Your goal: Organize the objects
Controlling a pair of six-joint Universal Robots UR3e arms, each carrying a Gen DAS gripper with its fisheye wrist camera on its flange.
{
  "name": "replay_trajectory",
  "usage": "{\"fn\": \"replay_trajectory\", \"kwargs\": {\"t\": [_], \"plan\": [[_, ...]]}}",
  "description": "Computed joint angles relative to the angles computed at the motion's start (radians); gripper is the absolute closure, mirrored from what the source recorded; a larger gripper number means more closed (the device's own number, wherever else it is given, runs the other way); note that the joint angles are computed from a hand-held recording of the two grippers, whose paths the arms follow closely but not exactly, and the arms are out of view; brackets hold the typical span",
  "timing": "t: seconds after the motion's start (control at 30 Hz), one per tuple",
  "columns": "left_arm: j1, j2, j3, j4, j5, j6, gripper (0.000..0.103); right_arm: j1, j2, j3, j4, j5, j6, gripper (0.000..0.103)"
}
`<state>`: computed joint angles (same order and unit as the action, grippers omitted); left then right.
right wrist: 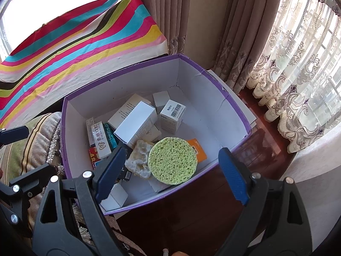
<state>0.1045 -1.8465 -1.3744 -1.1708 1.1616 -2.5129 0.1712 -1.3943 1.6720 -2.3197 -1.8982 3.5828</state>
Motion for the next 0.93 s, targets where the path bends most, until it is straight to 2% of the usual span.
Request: {"fn": "replay_trajectory", "kwargs": {"t": [0.67,0.93], "plan": [[-0.007,-0.003,-0.003,0.007,0.013,0.001,0.001,-0.001,0.0,0.006,0.0,0.005,0.004,0.013],[-0.01,0.019,-0.036,0.046,0.01,0.025,0.0,-0.001,-0.004,0.014,-0.004,0.008,0.006,0.013]]}}
